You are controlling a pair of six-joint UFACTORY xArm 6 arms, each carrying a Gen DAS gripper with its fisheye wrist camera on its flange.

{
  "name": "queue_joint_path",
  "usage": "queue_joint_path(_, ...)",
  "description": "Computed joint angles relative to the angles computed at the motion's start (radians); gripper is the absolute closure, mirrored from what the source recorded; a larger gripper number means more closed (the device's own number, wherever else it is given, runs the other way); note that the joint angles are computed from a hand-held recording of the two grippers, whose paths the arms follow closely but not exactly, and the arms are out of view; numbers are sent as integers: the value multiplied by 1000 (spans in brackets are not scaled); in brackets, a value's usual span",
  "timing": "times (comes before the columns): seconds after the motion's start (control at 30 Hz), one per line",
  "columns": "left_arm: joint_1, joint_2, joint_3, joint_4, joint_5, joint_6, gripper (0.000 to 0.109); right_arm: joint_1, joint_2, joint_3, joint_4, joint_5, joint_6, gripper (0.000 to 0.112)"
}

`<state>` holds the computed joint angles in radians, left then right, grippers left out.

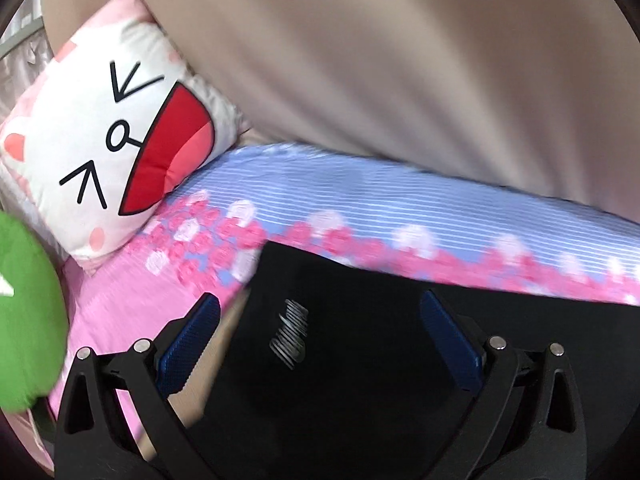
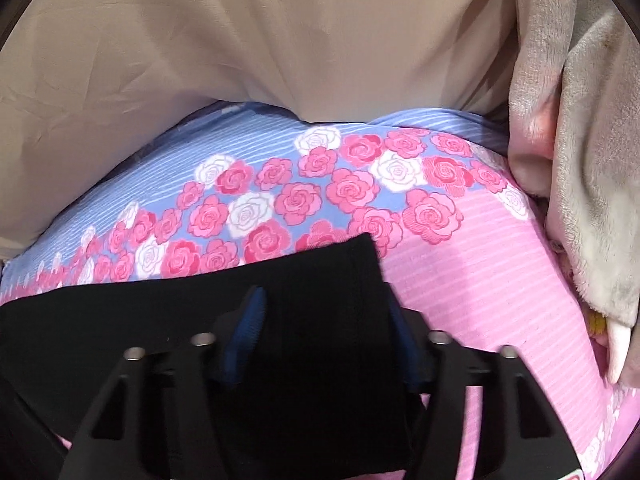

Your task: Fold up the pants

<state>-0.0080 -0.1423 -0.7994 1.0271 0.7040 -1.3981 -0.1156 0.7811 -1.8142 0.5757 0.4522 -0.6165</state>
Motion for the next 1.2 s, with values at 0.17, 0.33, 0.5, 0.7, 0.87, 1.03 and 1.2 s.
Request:
queue_joint_path(0.17,168,101,-29,-219,-196,206,11,0,-8,14,4,-8,4,75)
queue_joint_path(0.33,208,145,-36,-375,-286,353,37,6,-26,35,40,0,-35,97)
queue_joint_path(0.5,201,71,30,-512,-354,448,93,25,-87,119,67,-66,-71,101)
queue_joint_path(0.7,173,-216,181,-420,-311,356,101,24,-248,277,302,-101,-286,102)
queue_joint_path(0.87,88,-569,345,-453,-223,399,101,2,-463,486,518,-85,-534,102)
queue_joint_path(1.03,-78,-962,496,-467,35,399,101,-50,-669,691,674,-30,-745,102)
queue_joint_path(1.2,-346,-1289,629,-428,436,278,101,-104,-779,860,708,-5,-853,102)
